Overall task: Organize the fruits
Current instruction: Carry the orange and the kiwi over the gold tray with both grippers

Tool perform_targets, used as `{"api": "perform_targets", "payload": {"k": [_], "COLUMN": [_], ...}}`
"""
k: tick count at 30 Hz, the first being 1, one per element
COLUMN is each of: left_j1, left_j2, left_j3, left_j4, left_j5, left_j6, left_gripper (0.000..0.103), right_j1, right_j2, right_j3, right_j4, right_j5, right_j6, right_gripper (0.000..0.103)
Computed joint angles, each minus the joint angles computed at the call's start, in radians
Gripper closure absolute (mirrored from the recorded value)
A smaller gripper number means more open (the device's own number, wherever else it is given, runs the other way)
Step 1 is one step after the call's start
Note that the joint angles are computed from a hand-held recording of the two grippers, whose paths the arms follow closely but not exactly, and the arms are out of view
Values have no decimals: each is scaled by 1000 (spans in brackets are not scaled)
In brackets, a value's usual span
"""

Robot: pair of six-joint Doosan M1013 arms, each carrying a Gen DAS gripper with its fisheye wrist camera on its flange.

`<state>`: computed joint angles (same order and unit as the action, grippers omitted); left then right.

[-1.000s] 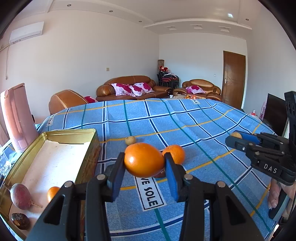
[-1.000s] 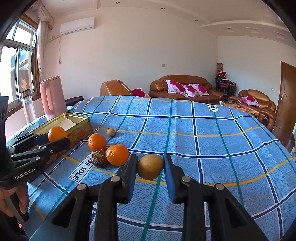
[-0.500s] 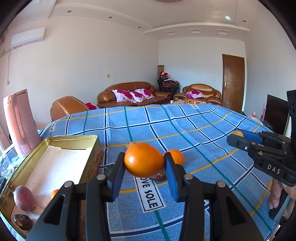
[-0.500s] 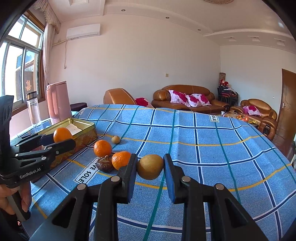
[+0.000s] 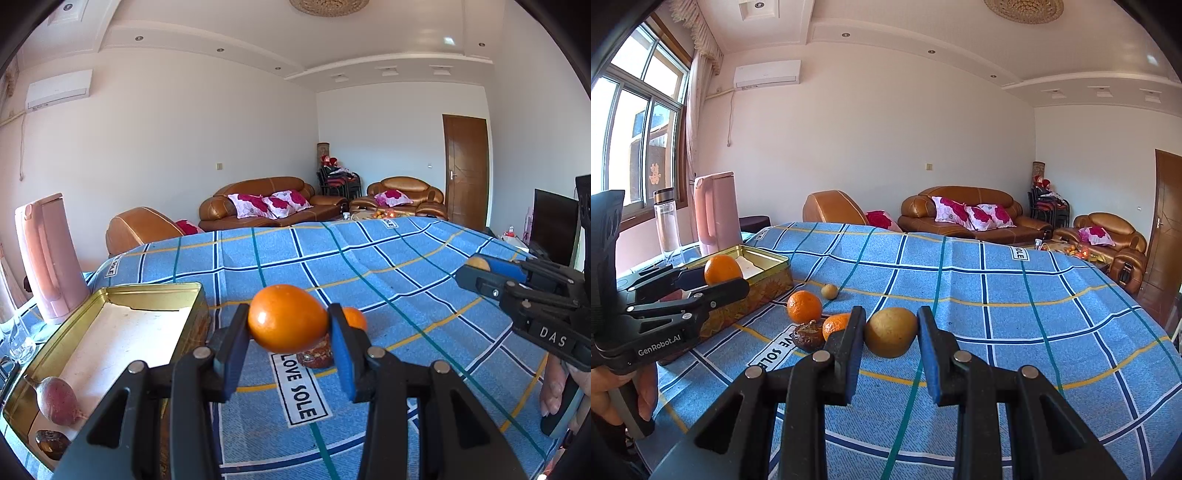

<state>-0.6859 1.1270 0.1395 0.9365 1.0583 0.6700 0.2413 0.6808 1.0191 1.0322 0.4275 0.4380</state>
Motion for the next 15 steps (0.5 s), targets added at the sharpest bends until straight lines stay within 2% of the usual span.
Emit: {"api": "perform_targets", "payload": {"k": [7, 15], "left_j1": [-3, -4], "left_j2": [-27, -29], "left_j3": [59, 65], "left_j4": [44, 50], "left_j5": [-22, -25], "left_j6": [-48, -56], "left_gripper": [59, 60], "right_j1": [-2, -3], "right_j2": [-8, -12], "right_j3": [18, 25], "right_j4": [77, 116], "right_j5": [-11, -16], "right_j6": [-75, -114], "right_gripper": [73, 73]}}
